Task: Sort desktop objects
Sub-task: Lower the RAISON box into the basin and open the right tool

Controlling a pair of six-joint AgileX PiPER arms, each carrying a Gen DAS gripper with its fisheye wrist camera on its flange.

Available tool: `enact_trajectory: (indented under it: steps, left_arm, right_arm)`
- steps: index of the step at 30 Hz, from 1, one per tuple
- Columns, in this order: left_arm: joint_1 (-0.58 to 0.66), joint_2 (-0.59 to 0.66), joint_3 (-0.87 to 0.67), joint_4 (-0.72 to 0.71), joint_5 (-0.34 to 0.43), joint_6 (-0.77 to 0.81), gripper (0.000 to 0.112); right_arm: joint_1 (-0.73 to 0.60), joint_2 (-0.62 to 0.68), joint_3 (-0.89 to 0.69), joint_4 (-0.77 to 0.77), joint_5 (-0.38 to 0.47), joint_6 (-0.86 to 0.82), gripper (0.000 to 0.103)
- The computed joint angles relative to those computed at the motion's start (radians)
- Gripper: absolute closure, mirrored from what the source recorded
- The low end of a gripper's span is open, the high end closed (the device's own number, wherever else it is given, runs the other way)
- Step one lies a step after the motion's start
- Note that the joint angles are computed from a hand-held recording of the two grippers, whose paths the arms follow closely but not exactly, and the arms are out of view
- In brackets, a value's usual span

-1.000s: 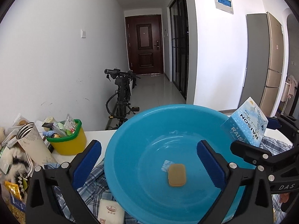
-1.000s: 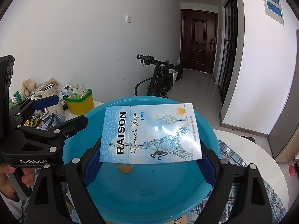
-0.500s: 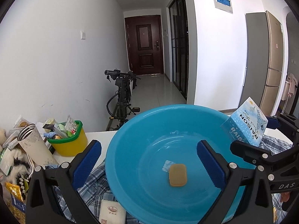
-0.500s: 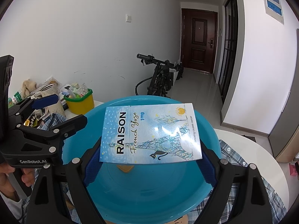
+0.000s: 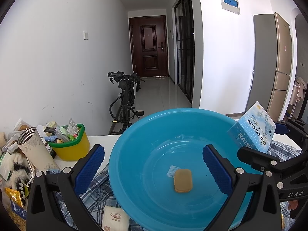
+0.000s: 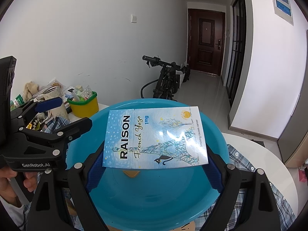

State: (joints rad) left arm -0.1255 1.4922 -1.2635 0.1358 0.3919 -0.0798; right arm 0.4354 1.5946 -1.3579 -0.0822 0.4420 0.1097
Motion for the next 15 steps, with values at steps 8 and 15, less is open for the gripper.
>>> enact_trajectory:
  steps: [8,15]
  left_arm:
    - [0.001,-0.004,-0.006,-0.003,0.013,-0.002,0.009]
    - [0.003,-0.004,-0.011,-0.009,0.019,0.007,0.009]
  right_arm:
    - [-0.008,-0.010,0.004,0.036,0.001,-0.035,0.016]
    - [-0.009,-0.009,0.002,0.041,0.008,-0.044,0.016]
